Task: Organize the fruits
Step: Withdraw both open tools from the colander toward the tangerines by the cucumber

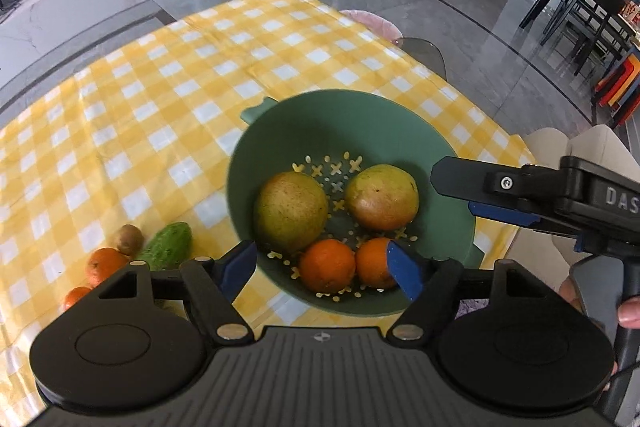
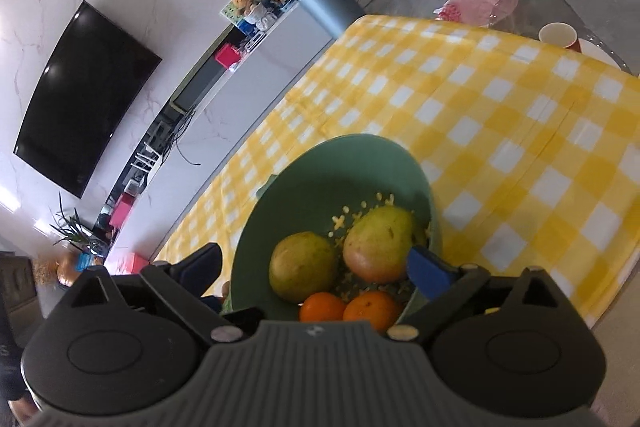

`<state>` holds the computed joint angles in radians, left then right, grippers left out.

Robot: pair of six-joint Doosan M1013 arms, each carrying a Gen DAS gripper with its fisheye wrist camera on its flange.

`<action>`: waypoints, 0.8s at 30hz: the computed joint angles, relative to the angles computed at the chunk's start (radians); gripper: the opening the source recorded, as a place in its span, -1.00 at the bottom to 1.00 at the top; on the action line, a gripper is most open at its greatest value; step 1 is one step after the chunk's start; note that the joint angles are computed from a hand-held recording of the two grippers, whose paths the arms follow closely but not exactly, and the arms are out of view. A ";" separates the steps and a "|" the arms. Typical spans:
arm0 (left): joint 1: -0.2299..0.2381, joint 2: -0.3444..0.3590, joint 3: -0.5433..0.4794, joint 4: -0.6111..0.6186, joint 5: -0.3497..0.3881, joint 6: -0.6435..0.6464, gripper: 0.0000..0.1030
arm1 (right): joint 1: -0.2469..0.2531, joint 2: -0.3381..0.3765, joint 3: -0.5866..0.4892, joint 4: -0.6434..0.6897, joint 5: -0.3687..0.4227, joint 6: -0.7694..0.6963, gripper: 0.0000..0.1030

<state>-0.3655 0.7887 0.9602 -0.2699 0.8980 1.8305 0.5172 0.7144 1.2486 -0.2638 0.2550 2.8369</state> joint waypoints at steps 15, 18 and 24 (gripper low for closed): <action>0.012 -0.099 0.127 -0.063 -0.055 0.003 0.69 | 0.020 0.008 -0.025 -0.097 0.024 0.063 0.92; 0.017 -0.128 0.172 -0.068 -0.092 0.002 0.69 | 0.034 0.007 -0.032 -0.233 0.041 0.174 0.92; 0.036 -0.176 0.249 -0.070 -0.144 -0.031 0.69 | 0.059 0.008 -0.052 -0.381 0.041 0.244 0.92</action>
<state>-0.3290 0.6126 1.2093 -0.3396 0.7537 1.7992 0.5764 0.7226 1.1970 -0.6449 0.2962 3.0808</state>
